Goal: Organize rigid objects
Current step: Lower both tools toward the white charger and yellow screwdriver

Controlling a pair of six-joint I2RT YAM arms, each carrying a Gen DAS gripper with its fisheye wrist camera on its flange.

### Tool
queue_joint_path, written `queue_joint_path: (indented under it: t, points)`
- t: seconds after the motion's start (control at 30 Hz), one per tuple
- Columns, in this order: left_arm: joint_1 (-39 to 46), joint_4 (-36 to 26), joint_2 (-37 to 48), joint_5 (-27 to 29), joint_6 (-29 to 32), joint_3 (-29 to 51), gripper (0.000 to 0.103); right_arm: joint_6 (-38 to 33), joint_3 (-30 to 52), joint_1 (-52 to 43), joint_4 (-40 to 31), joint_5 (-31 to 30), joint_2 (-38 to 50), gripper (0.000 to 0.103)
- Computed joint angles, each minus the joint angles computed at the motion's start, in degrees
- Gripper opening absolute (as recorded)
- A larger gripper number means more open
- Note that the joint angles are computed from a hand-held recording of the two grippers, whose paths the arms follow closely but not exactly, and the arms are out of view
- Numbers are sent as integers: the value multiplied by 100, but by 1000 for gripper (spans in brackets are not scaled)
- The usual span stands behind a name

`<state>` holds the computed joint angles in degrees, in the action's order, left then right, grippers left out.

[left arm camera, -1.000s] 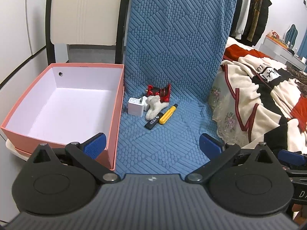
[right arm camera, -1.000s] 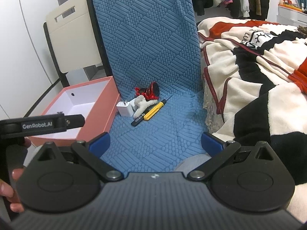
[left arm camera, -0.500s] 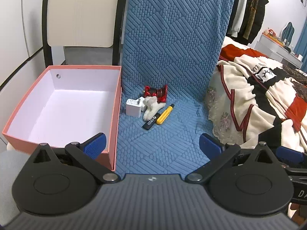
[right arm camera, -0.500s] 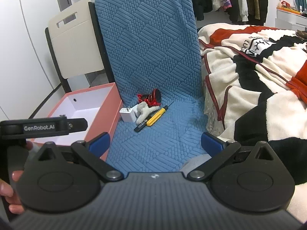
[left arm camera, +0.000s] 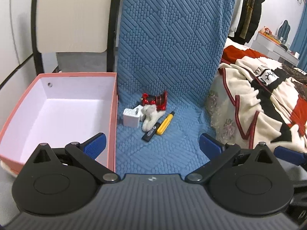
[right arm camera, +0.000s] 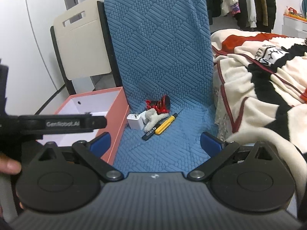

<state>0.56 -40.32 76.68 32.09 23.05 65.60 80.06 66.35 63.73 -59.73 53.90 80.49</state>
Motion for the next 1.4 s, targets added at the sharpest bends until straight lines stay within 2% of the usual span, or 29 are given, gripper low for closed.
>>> queue_joint_path:
  t: [0.2, 0.37, 0.43, 0.53, 0.6, 0.7, 0.73, 0.77, 0.83, 0.9, 1.0, 1.1, 1.23, 1.4]
  points:
    - [-507, 734, 1082, -215, -419, 414, 103, -1243, -776, -582, 1698, 33, -12, 100]
    - [-912, 1003, 2002, -376, -149, 910, 102, -2182, -1341, -1113, 3198, -53, 121, 100]
    - [-1084, 1012, 2351, -577, -10, 1174, 97, -2492, -1533, -1375, 3791, -232, 181, 100]
    - [-1241, 1010, 2903, -775, 20, 1617, 93, -2770, -1583, -1707, 4220, -496, 425, 100]
    - [-1275, 935, 3265, -831, -12, 1951, 78, -2848, -1653, -1961, 4571, -859, 524, 100]
    - [-1335, 663, 3836, -893, -51, 2582, 65, -2868, -1616, -2322, 4738, -1256, 732, 100]
    - [-1370, 600, 4022, -927, -56, 2796, 64, -2913, -1604, -2457, 4830, -1406, 813, 95]
    - [-1386, 579, 4119, -962, -46, 2903, 58, -2938, -1589, -2591, 4926, -1566, 889, 84]
    - [-1444, 516, 4377, -1031, -44, 3200, 52, -2943, -1538, -2900, 5071, -1956, 1060, 72]
    - [-1496, 372, 4667, -1075, -47, 3545, 40, -2870, -1488, -3167, 5226, -2281, 1267, 71]
    - [-1602, 225, 5070, -1287, -99, 3980, 27, -2765, -1431, -3547, 5407, -2599, 1600, 64]
    - [-1674, 87, 5453, -1436, -137, 4387, 24, -2767, -1319, -3827, 5586, -2851, 1973, 64]
    - [-1777, 326, 5544, -1686, -103, 4354, 22, -2813, -1145, -4018, 5777, -3076, 2394, 64]
    - [-1842, 489, 5684, -2007, -204, 4397, 22, -3091, -753, -4098, 5796, -3082, 2884, 57]
